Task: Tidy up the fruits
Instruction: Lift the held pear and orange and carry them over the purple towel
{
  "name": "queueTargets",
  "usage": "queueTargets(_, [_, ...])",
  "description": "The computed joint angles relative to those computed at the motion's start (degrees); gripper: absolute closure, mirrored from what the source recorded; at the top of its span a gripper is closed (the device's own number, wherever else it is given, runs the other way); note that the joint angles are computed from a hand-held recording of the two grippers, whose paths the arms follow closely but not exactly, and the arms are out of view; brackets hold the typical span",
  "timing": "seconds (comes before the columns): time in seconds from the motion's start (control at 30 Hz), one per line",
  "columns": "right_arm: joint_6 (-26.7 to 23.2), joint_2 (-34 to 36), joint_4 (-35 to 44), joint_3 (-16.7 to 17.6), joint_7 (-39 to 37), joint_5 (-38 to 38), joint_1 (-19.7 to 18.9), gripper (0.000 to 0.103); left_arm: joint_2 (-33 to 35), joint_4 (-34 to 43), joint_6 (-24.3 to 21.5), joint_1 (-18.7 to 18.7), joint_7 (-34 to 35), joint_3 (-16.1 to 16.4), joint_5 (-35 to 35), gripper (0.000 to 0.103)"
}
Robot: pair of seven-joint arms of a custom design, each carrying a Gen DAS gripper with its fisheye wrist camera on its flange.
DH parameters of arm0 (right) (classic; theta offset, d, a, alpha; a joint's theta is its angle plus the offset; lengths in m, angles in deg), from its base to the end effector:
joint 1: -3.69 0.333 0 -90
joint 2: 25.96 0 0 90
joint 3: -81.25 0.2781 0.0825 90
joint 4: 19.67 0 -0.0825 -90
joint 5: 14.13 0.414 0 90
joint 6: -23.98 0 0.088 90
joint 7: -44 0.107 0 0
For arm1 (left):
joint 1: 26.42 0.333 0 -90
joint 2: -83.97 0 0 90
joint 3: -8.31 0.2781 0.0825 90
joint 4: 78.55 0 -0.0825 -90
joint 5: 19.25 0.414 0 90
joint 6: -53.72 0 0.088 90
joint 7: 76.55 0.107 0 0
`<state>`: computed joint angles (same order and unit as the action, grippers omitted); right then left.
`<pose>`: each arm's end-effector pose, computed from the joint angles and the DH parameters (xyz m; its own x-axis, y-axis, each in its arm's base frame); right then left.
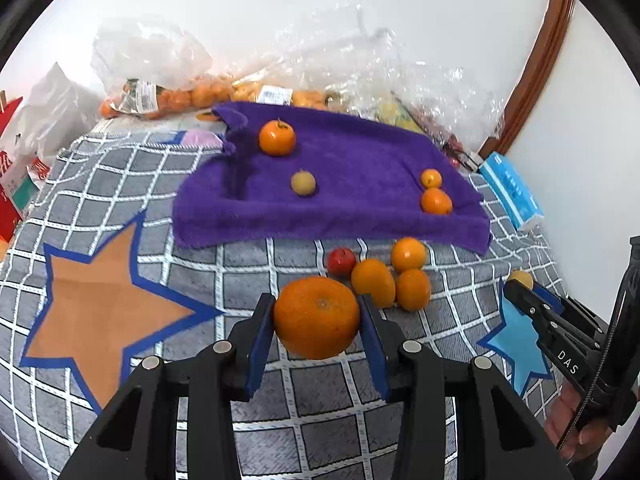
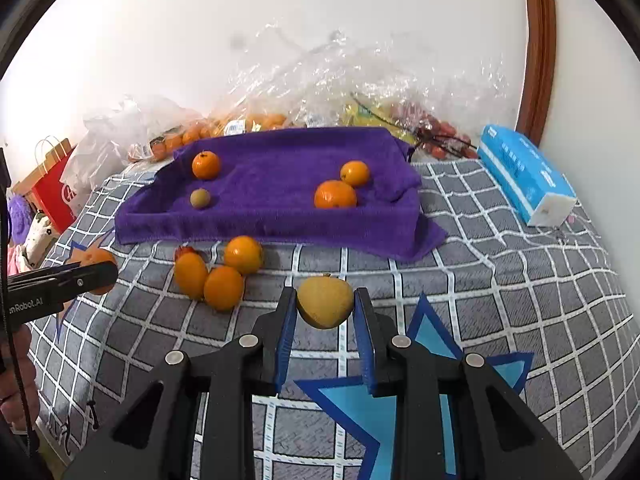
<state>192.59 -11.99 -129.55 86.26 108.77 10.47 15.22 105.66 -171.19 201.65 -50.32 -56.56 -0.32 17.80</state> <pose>0.6522 0.1621 0.4020 0.3498 -0.9346 -0.0650 -0.6665 -0.1995 -0.7183 0.6093 -0.3862 0.4251 0.1436 -0.9626 0.2298 -0.7401 -0.2586 -0.6208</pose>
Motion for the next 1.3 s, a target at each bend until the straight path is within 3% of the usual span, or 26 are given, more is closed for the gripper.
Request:
queueTargets(0.43, [0.5, 0.8, 3.2, -0.1, 2.6, -1.6, 0.9, 0.075, -1.0, 0.7, 0.0, 0.5, -1.8, 0.9, 3.2, 0.063])
queueTargets(1.3, [1.3, 2.9, 6.6, -0.9, 6.4, -4.6, 1.3, 0.075, 0.0, 1.7, 2.1, 1.6, -1.9, 1.4, 2.4, 0.063])
